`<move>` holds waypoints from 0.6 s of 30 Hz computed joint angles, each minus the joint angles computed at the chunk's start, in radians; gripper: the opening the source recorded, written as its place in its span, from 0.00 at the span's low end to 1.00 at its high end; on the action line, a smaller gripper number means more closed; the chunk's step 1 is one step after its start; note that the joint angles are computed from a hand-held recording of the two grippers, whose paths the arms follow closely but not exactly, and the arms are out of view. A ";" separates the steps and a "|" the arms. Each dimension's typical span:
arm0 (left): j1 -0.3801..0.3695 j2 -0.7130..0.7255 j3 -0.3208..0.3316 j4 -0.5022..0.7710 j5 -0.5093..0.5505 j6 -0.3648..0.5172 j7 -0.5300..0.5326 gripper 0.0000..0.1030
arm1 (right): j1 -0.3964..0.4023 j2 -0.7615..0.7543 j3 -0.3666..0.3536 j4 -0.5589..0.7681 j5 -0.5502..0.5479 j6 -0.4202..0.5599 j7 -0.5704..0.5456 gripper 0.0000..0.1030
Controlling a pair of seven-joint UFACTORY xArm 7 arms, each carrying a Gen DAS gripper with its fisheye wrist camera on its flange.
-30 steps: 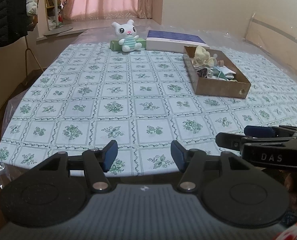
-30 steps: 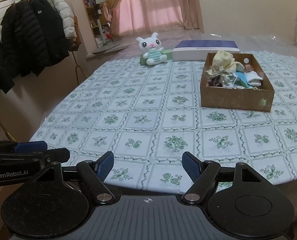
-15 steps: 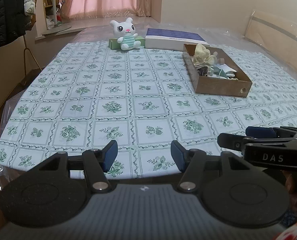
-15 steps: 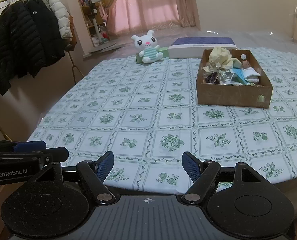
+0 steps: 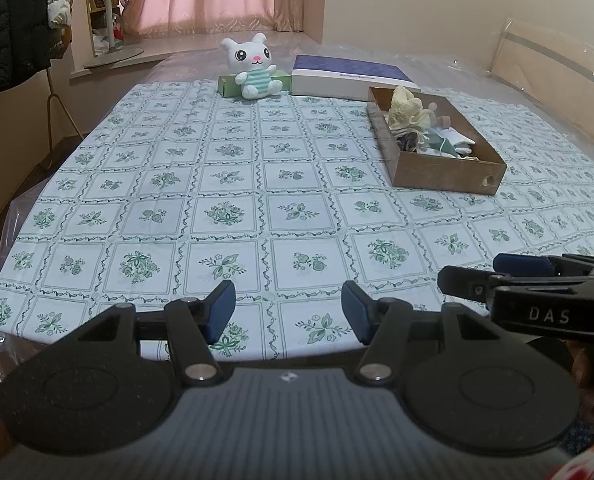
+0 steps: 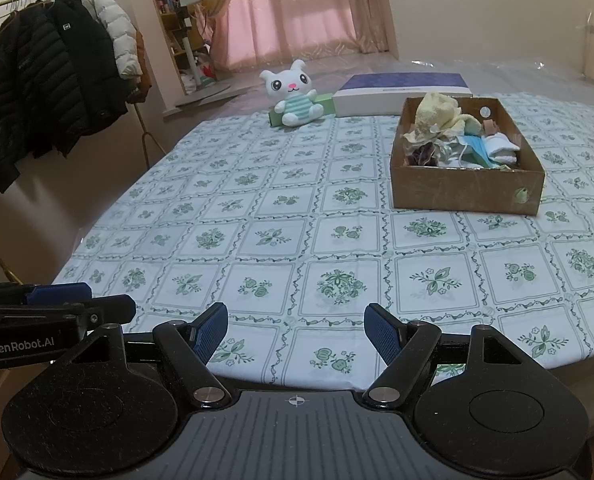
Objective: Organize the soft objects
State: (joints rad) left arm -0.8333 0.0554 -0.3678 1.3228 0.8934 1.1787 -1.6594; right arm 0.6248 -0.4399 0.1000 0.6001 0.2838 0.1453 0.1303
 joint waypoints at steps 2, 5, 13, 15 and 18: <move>0.001 0.000 0.001 0.001 0.000 -0.001 0.001 0.54 | 0.000 0.001 0.000 -0.001 0.000 -0.001 0.002 0.73; 0.000 0.001 0.001 0.000 0.002 -0.002 0.000 0.54 | 0.000 0.001 0.000 -0.001 -0.002 -0.003 0.003 0.73; 0.001 0.003 0.003 0.002 0.005 -0.004 0.005 0.55 | 0.000 0.000 0.000 -0.001 -0.005 -0.002 0.008 0.73; 0.001 0.003 0.004 0.002 0.006 -0.004 0.005 0.55 | -0.002 -0.001 0.001 -0.002 -0.006 -0.002 0.009 0.73; -0.002 0.006 0.002 0.010 0.007 0.004 0.007 0.55 | 0.000 -0.002 -0.002 -0.001 -0.006 -0.001 0.008 0.73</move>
State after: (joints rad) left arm -0.8358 0.0617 -0.3660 1.3326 0.9006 1.1831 -1.6526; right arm 0.6245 -0.4423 0.0983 0.5986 0.2782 0.1438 0.1384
